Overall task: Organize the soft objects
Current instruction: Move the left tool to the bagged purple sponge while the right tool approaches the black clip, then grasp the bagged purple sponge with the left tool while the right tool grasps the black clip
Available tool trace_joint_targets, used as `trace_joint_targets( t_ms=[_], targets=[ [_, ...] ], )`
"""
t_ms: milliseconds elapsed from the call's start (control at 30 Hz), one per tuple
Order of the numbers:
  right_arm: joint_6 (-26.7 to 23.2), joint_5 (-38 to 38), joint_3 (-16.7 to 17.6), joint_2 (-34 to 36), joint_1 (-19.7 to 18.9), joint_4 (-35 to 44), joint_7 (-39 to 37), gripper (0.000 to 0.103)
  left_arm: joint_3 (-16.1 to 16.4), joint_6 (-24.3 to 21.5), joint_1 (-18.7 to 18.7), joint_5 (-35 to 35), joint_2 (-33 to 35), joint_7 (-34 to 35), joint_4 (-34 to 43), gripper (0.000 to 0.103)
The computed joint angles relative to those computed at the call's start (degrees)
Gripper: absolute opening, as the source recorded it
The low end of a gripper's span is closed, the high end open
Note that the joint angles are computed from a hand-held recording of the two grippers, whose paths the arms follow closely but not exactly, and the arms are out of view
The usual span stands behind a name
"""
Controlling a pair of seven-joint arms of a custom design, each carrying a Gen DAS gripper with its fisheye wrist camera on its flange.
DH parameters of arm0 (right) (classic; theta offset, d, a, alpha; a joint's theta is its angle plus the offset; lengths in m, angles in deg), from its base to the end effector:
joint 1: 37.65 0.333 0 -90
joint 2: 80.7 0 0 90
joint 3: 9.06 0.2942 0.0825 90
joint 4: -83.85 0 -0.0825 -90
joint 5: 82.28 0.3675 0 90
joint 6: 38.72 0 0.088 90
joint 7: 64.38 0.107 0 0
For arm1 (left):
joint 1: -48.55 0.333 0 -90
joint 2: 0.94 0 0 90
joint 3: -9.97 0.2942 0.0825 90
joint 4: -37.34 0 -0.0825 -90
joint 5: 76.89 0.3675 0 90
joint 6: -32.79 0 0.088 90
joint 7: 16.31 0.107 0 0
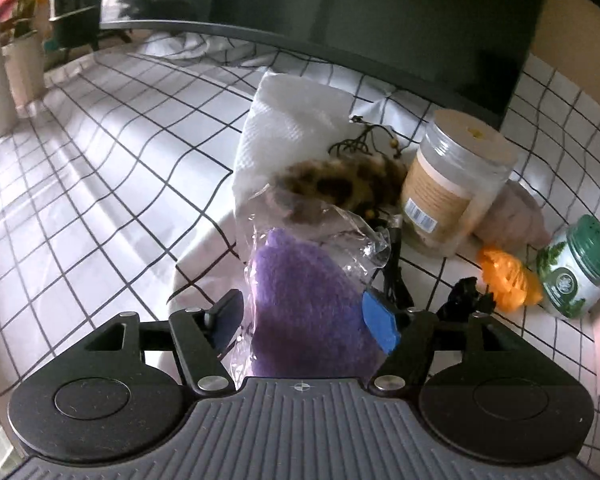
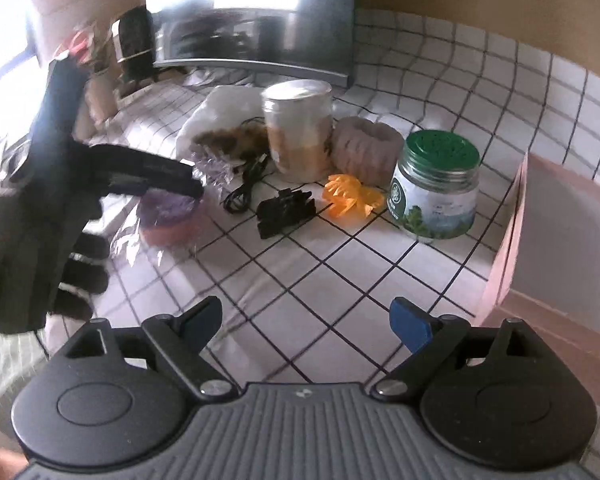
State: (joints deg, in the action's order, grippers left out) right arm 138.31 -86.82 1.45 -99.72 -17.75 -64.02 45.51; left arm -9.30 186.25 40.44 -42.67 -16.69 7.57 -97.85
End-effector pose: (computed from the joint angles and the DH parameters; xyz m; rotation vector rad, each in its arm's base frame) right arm 0.3910 0.2408 0.4628 -1.8759 1.4162 -0.4669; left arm 0.4263 -0.2485 0.4763 -1.9815 1.6244 -0.7376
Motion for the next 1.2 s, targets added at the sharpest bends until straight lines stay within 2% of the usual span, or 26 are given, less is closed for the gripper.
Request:
trace_joint_targets(
  t_ms=[67,133,200,267,300,333,367,433,467,533,667,767,900,967,1033,1067,1200],
  targets=[
    [-0.3,0.5,1.2,2.2,-1.1,2.4,2.6,0.092,0.3,3.2,0.3,1.8,-0.4,1.3,-1.5,0.073],
    [-0.5,-3.0,6.0,4.4,-6.4,5.4,8.7,0.092,1.3,7.4,0.6,1.8,-0.3,3.4,-2.9,0.073],
    [-2.0,-12.7,14.3,6.7,-16.0,9.3,19.7,0.092,2.5,10.9,0.6,-0.3,-0.5,5.8,-4.4,0.073],
    [-3.4,-24.3,21.0,10.0,-23.8,13.8,31.1,0.089,5.0,14.7,-0.7,-4.8,-0.8,11.5,-6.4,0.074],
    [-5.6,-31.5,24.0,12.5,-27.0,17.1,38.4,0.086,7.2,16.3,-2.4,-8.3,-0.7,15.8,-7.2,0.075],
    [-7.9,-36.7,25.4,15.2,-28.1,20.1,43.7,0.084,10.5,17.7,-5.4,-13.1,-0.5,21.4,-7.9,0.076],
    [-10.6,-40.8,25.9,18.4,-27.9,23.4,48.4,0.081,13.9,18.2,-8.7,-17.9,-0.4,26.8,-8.3,0.076],
    [-14.3,-44.4,25.0,23.3,-25.5,28.2,53.0,0.076,19.3,18.9,-14.1,-26.0,-0.4,35.7,-8.9,0.076],
    [-16.1,-46.4,24.3,25.6,-24.0,30.6,55.2,0.072,20.5,19.3,-15.4,-28.2,-0.4,38.7,-9.1,0.076],
    [-20.0,-49.3,22.5,29.3,-20.7,34.6,58.3,0.070,20.9,20.2,-16.0,-30.2,-0.4,42.6,-9.5,0.076],
    [-24.9,-51.1,19.6,31.8,-15.9,38.0,58.5,0.044,18.0,20.9,-14.0,-31.5,-0.2,46.2,-9.6,0.076],
    [-27.2,-49.3,18.3,30.2,-13.8,37.5,55.0,0.041,13.5,21.0,-10.1,-30.9,0.8,45.8,-8.6,0.078],
    [-27.1,-45.1,16.5,25.0,-12.0,33.5,51.7,0.041,7.3,20.1,-3.9,-29.4,2.3,42.8,-6.6,0.083],
    [-26.4,-41.9,15.5,22.0,-11.1,30.7,49.8,0.041,4.1,19.7,-0.6,-26.3,2.8,39.4,-5.8,0.083],
    [-25.5,-39.0,14.2,19.2,-9.9,28.0,47.8,0.041,3.4,19.1,-0.3,-25.2,3.1,38.4,-5.1,0.082],
    [-25.1,-37.8,13.5,18.0,-9.3,26.6,46.8,0.041,3.6,19.0,-0.8,-25.3,3.1,38.4,-5.1,0.076],
    [-23.0,-35.1,10.1,13.4,-6.5,21.4,42.9,0.041,2.3,17.3,-0.6,-22.6,0.7,36.7,-6.0,0.068]
  ],
)
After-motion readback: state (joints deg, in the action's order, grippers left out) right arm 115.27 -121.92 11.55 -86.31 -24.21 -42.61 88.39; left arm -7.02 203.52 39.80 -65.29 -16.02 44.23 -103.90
